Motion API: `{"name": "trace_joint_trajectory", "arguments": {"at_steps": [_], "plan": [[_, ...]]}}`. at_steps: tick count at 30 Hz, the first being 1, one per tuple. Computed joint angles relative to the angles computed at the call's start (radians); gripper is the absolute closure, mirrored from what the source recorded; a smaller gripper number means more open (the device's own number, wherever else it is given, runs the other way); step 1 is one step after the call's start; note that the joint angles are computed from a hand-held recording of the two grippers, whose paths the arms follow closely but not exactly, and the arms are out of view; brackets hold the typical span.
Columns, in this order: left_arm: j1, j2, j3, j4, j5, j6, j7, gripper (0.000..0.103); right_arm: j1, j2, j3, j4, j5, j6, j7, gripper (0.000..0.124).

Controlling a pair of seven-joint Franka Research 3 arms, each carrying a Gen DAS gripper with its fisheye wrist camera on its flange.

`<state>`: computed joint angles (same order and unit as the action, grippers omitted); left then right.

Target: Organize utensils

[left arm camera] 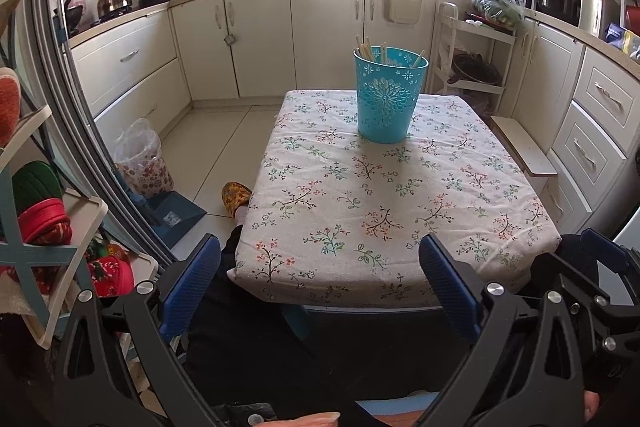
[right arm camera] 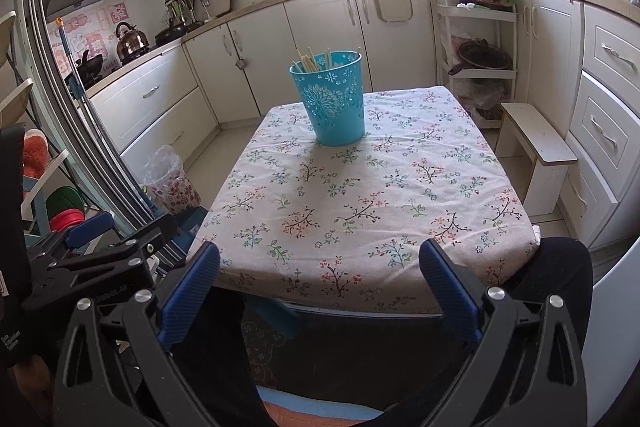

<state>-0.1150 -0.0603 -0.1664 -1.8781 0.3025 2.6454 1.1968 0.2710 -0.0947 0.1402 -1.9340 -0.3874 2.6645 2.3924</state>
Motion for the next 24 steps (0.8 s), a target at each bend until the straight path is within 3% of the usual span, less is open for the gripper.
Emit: {"name": "trace_joint_trajectory", "arguments": {"at_steps": [24], "plan": [[0.002,-0.029,-0.001,-0.027,0.006,0.022,-0.018,0.008,-0.009,-0.018,0.018,-0.012,-0.076,0.025,0.056,0.028]]}}
